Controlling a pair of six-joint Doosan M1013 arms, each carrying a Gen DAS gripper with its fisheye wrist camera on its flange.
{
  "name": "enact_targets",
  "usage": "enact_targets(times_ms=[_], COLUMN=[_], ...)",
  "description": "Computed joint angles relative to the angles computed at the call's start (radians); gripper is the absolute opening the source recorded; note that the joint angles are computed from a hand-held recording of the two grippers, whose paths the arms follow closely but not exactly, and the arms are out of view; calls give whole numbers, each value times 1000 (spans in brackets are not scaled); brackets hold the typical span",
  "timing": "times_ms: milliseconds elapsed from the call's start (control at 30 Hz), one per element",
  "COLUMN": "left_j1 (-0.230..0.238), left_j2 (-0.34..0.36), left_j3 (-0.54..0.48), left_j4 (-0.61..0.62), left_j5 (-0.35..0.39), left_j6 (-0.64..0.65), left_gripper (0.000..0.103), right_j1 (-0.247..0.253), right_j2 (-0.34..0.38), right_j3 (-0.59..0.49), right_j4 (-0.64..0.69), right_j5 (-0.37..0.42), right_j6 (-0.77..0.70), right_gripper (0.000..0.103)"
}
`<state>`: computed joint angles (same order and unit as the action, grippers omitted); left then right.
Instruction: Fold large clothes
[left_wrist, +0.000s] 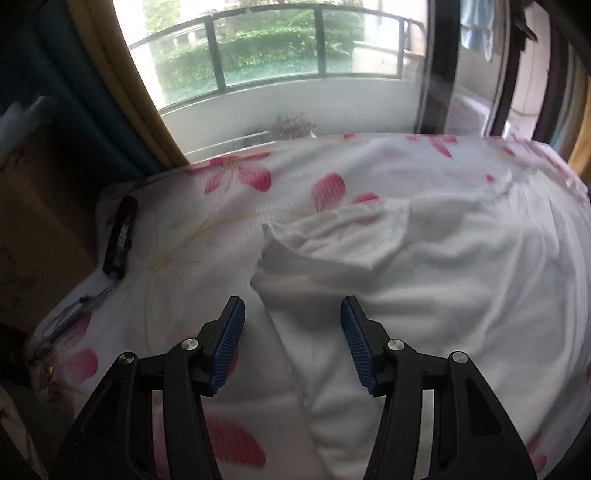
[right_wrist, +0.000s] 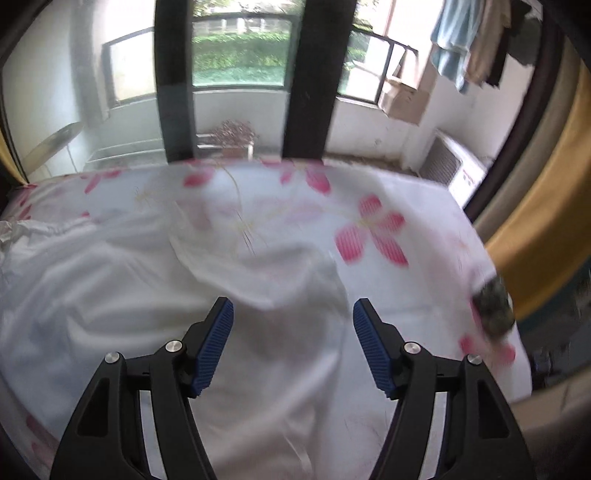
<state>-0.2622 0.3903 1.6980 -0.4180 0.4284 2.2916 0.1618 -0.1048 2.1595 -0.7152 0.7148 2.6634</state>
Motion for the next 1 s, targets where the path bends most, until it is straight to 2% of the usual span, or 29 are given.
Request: enact_targets(times_ms=[133,267,333,467,567,600,633,667,700,733,833,900,967,1000], left_j1=[-8,-19,-17,-8,-5,-6,-7,-7,-10,-16,-19,-16,-5,-2], left_j2=[27,44,47,50,51,51,50,50,47,46,42,38,39,39], left_j3=[-34,-55,-60,-64,-66,-67,-66,-64,-60,-58,-54,-47,-49,-53], left_j4=[51,238,293,339,320,300,244,204,177,202,242,320,300,293], left_j5=[-17,-67,-83,-79,-68,-67,-65,-62,-61,-66,-91,-118,-113,-102], left_j6=[-138,-386,-474,-560,-540,-511,-433,-374,-327,-333,-380,-487,-497,-493], left_gripper=[57,57,57,57,55,42,27,17,5,4,4,4,4,4], right_j1=[-12,-36,-57,-102,-129,-134,-142,-145,-140,-134,-138,-144,-149,-149], right_j2=[-6,20,41,86,110,114,114,115,120,125,124,119,113,111], right_j3=[23,21,8,-31,-44,-45,-43,-44,-49,-53,-48,-43,-38,-38], right_j4=[13,33,33,38,53,54,71,72,43,7,-39,-50,-40,-33], right_j5=[-17,-42,-57,-81,-127,-144,-175,-187,-171,-153,-136,-127,-126,-124], right_j6=[13,-54,-77,-112,-140,-142,-164,-166,-141,-111,-39,-5,5,-2], right_gripper=[67,67,67,67,67,62,42,32,10,4,4,4,4,10])
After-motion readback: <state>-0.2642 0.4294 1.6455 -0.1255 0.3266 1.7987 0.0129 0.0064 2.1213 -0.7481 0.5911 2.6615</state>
